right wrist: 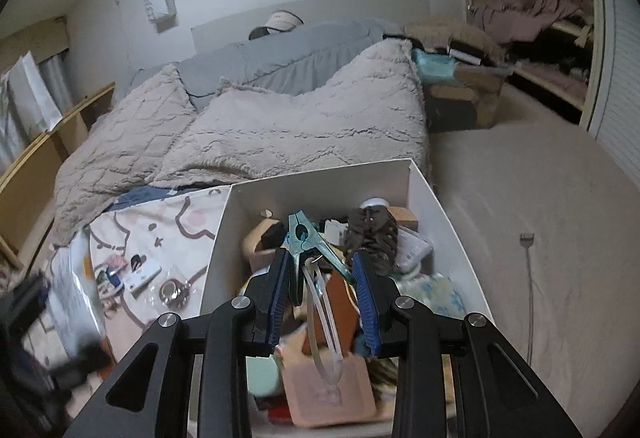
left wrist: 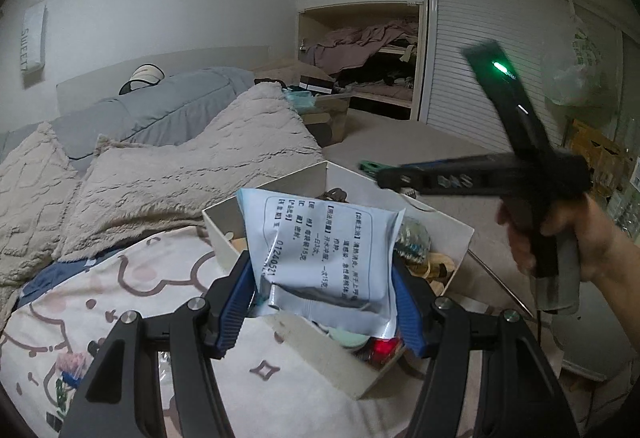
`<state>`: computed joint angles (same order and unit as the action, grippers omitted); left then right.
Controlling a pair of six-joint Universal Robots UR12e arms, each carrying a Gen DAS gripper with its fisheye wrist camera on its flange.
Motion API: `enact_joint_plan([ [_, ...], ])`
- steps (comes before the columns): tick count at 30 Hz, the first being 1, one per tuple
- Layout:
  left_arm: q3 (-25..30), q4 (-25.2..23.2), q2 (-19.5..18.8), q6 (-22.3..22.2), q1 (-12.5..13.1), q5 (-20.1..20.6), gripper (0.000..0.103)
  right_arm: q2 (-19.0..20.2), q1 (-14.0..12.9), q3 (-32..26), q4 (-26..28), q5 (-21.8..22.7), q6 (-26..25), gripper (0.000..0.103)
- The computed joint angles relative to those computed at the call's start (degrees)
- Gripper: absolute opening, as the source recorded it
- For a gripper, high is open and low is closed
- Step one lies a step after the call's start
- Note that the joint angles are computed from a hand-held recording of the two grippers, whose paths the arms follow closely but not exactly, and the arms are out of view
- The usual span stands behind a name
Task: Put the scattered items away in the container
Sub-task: 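Carry the packet and green clothespin over the white box with both grippers, then open the right gripper to drop the clothespin while the left gripper lowers the packet into the box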
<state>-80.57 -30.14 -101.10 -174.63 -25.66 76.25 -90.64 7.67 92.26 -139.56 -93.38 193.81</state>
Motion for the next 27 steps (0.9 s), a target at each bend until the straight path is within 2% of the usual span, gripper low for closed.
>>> enact_joint_plan([
  [6,2.35,-0.80,-1.91,-0.38,-0.24,0.06,0.063,4.62,-0.04,-5.83,7.22,-0.66,0.77,0.032],
  [9,3.32,-1.11,-2.71,-0.35,-0.15,-0.02,0.063,6.17,0.03,-6.81,9.06,-1.12,1.19,0.032],
  [23,6.76,-4.79,-5.95,-1.04,0.69,-0.25,0.063,8.52,-1.06,-5.78,7.66,1.69,5.62,0.034],
  [24,7.04,-5.06,-6.21,-1.52,0.78,-0.38,0.063,8.61,-1.13,-5.76,7.42,1.82,6.00,0.045],
  [25,7.33,-5.36,-6.45,-1.98,0.87,-0.55,0.063,8.69,-1.16,-5.77,7.09,1.99,6.23,0.064],
  [26,7.70,-5.76,-6.73,-2.45,0.97,-0.79,0.063,8.63,-1.27,-5.59,6.52,2.60,6.34,0.070],
  [27,8.08,-6.14,-7.00,-2.81,1.07,-0.98,0.063,8.51,-1.42,-5.35,5.90,3.46,6.47,0.072],
])
